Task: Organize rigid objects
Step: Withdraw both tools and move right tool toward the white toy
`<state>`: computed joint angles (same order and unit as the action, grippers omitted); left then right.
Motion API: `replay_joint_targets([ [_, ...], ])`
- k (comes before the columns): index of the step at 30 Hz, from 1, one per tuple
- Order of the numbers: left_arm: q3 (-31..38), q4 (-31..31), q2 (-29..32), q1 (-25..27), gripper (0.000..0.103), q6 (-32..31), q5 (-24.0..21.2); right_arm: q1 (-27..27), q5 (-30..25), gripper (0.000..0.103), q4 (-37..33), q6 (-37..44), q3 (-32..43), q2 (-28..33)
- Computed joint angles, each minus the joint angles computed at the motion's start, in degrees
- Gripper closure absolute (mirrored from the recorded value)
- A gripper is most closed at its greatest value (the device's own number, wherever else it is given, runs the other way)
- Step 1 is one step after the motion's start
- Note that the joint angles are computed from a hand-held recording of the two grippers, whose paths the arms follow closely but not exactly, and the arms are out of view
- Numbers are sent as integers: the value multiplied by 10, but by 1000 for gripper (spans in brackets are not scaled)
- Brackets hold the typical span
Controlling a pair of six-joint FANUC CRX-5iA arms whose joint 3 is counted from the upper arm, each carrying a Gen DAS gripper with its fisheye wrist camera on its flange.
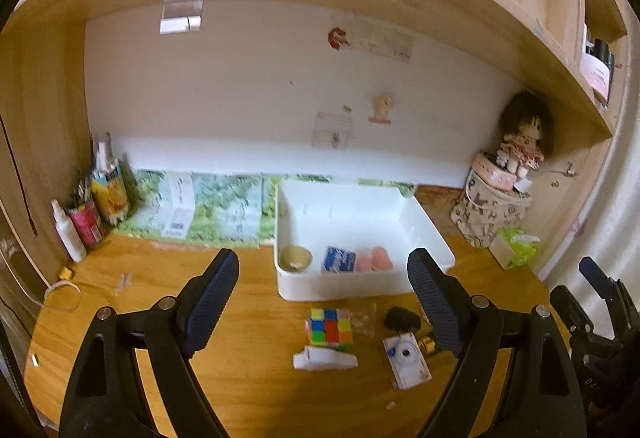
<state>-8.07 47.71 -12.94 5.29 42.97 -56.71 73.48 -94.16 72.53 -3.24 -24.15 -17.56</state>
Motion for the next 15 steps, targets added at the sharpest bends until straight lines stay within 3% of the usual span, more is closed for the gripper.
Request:
replay_joint_targets([
  [9,1,-38,7,-31,14,14,-32,54,-61,20,-74,-24,-24,-19],
  [15,19,-78,24,-62,14,33,-49,62,-58,20,-119,-23,-41,-36],
])
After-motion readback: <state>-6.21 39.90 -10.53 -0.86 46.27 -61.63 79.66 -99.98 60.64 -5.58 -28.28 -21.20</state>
